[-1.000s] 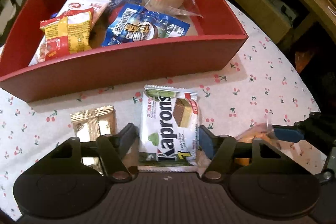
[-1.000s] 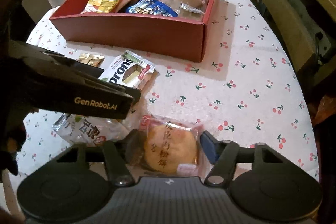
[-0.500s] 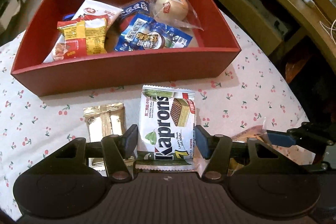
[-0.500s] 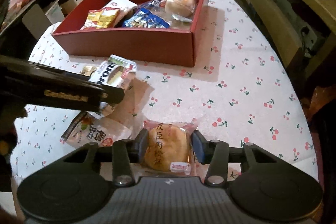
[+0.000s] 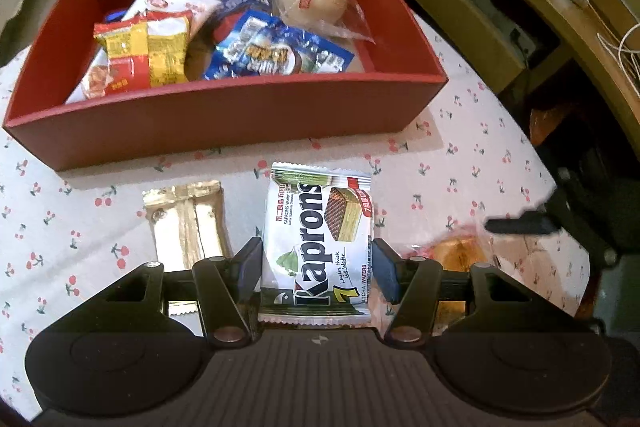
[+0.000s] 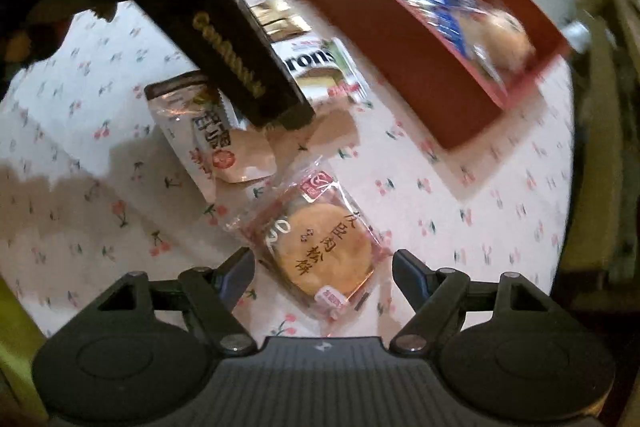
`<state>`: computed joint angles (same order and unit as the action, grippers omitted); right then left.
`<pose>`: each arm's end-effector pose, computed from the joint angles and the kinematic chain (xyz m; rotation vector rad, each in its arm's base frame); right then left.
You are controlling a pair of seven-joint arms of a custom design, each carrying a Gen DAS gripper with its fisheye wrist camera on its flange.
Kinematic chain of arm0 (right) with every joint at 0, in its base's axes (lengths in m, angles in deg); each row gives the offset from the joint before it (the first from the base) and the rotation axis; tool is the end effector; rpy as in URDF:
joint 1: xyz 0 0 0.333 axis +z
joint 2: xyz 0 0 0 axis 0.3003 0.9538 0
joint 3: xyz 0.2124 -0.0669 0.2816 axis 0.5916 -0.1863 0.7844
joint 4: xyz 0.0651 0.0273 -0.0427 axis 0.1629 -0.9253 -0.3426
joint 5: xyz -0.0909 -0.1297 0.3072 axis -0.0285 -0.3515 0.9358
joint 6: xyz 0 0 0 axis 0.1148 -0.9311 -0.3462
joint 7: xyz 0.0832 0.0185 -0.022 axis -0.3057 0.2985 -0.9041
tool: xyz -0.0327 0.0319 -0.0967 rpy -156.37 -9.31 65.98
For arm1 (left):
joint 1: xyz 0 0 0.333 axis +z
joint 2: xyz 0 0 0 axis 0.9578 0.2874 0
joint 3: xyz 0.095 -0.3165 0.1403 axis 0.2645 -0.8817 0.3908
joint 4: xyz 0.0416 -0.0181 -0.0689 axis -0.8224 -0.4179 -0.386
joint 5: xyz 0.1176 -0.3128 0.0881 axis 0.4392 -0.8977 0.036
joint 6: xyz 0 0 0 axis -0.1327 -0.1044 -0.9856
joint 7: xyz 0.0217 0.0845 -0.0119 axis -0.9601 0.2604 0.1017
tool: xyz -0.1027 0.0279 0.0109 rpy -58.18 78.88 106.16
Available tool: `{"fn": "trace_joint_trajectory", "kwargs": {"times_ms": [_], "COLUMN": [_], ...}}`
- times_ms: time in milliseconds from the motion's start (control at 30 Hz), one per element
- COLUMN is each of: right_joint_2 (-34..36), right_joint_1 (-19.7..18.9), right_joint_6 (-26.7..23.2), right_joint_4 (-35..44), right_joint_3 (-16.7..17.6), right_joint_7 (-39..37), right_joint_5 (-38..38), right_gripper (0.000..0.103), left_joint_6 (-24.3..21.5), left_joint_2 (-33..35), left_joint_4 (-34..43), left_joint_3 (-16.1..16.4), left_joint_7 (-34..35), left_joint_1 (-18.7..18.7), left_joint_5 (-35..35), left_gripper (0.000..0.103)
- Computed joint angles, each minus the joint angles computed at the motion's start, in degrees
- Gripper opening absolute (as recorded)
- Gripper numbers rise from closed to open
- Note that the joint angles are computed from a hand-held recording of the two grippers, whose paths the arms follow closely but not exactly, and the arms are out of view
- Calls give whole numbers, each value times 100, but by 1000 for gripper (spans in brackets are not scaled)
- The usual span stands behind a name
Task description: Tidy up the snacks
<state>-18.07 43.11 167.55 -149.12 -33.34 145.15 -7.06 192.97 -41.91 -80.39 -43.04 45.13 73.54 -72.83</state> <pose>0.5612 0.2748 0.4073 -2.6155 1.3229 -0.3798 0.6301 -0.1722 0.4116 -1.4799 2.6815 -0.6489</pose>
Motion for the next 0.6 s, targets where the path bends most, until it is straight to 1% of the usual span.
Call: {"fn": "trace_joint_trajectory", "kwargs": {"times_ms": [33, 100, 167, 267, 333, 433, 500, 600], "right_joint_2": [90, 295, 389, 396, 332, 238, 330, 586], "right_joint_1": [-57, -47, -189, -234, -203, -132, -117, -144], "right_joint_6": [-75, -87, -32, -126, -240, -273, -379, -674], "right_joint_4": [127, 354, 486, 563, 541, 502, 701, 1144], "right_joint_3": [45, -3, 110, 168, 161, 113, 86, 151], "right_joint_7": [-200, -319, -540, -842, -1027, -1230, -1387, -1801], "right_joint_5": [28, -39, 274, 484, 486, 341, 251, 282], "right_gripper": [96, 97, 98, 98, 98, 99, 99, 100], "left_joint_6": [-36, -91, -140, -203, -237, -314, -362, -453], "left_joint_2": [16, 52, 88, 119, 131, 143, 141, 145], "left_joint_4": [16, 53, 102, 179, 210, 218, 226, 266], "left_joint_3": [16, 50, 66, 69, 89, 117, 99, 97], "left_joint_7": [-18, -75, -124, -167, -187, -214, -185, -177], "left_joint_1": [-12, -37, -42, 0, 22, 47, 89, 131], "left_joint_5": [30, 94, 131, 124, 141, 179, 143, 83], "left_gripper": [65, 65, 65, 65, 65, 65, 65, 65]}}
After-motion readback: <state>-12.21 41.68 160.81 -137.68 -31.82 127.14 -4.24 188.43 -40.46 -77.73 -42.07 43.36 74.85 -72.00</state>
